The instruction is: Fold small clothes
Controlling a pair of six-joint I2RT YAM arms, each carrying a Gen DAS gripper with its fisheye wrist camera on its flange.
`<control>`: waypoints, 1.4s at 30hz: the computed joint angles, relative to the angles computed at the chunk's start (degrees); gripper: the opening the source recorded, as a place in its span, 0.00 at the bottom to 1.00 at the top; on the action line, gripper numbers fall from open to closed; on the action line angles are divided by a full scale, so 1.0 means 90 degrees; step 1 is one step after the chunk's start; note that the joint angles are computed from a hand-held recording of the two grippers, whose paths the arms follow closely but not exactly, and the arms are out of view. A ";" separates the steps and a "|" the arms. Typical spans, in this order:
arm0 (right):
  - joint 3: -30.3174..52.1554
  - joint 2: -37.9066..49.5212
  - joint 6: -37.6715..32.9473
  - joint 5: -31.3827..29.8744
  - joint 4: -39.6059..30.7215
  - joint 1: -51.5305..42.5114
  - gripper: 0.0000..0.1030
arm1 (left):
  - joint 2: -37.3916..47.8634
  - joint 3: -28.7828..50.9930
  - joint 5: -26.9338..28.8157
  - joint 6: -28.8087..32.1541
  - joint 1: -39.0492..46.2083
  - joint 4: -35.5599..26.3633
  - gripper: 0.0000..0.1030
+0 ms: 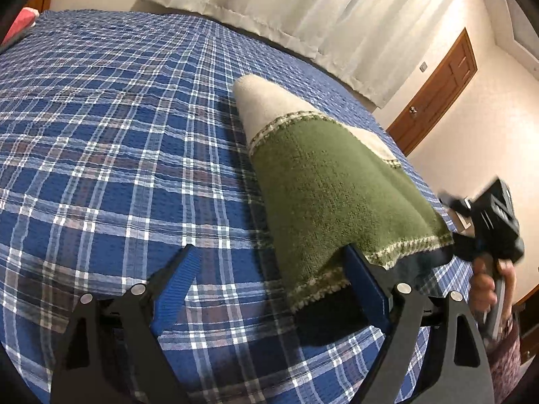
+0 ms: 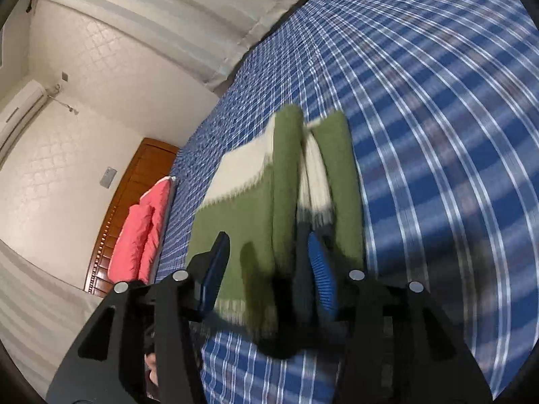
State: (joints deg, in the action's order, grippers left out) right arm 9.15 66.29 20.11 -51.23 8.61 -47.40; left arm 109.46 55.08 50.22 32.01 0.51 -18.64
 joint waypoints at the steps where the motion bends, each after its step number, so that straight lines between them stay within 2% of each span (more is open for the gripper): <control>1: 0.0293 0.0470 0.0165 0.0212 0.0288 0.0228 0.46 | 0.0003 -0.0009 0.0014 0.0008 0.0009 0.0006 0.83; 8: 0.1781 0.2453 0.0748 0.1332 0.1053 0.1259 0.46 | 0.0035 -0.0024 0.0082 0.0013 0.0021 0.0017 0.84; 10: 0.2095 0.2743 0.0799 0.1488 0.0982 0.1406 0.36 | 0.0061 -0.0027 0.0111 0.0035 0.0035 0.0015 0.84; 11: 0.2202 0.2777 0.0739 0.1622 0.0844 0.1463 0.15 | 0.0079 -0.0018 0.0123 0.0032 0.0034 0.0016 0.85; 13: 0.2304 0.2760 0.0673 0.1858 0.0657 0.1483 0.13 | 0.0086 -0.0011 0.0183 0.0045 0.0049 -0.0034 0.85; 16: 0.2036 0.2725 0.0784 0.1690 0.1060 0.1111 0.11 | 0.0044 -0.0036 0.0198 0.0012 0.0044 0.0010 0.85; 20: 0.1881 0.3514 0.1066 0.0992 0.1951 0.0551 0.11 | 0.0092 0.0014 0.0207 -0.0023 0.0015 0.0017 0.87; 22: 0.1865 0.3581 0.1085 0.0975 0.2057 0.0576 0.11 | 0.0125 0.0041 0.0221 -0.0032 0.0010 0.0004 0.87; 26: 0.1735 0.3126 0.0918 0.0826 0.1696 0.0574 0.15 | 0.0150 0.0069 0.0216 -0.0034 0.0008 -0.0005 0.87; 28: 0.1472 0.2579 0.0841 0.0806 0.1436 0.0523 0.20 | 0.0161 0.0081 0.0219 -0.0029 0.0013 -0.0016 0.87; 30: 0.1162 0.2028 0.0686 0.0700 0.1170 0.0430 0.34 | 0.0155 0.0076 0.0218 -0.0027 0.0013 -0.0016 0.87; 32: 0.0749 0.1272 0.0449 0.0501 0.0742 0.0250 0.42 | 0.0152 0.0073 0.0215 -0.0026 0.0013 -0.0018 0.87; 36: 0.0072 -0.0221 -0.0049 0.0169 -0.0413 -0.0197 0.45 | 0.0143 0.0064 0.0214 -0.0037 0.0007 -0.0008 0.87; 40: -0.0417 -0.1613 -0.0683 -0.0567 -0.1830 -0.1012 0.45 | 0.0141 0.0063 0.0215 -0.0030 0.0011 -0.0014 0.87; 42: -0.0501 -0.1961 -0.1101 -0.0900 -0.2513 -0.1353 0.46 | 0.0136 0.0062 0.0206 -0.0040 0.0002 -0.0006 0.87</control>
State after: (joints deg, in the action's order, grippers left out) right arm 4.64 48.64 10.20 -59.33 -14.00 -59.58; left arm 110.69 55.63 52.07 31.65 0.53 -18.69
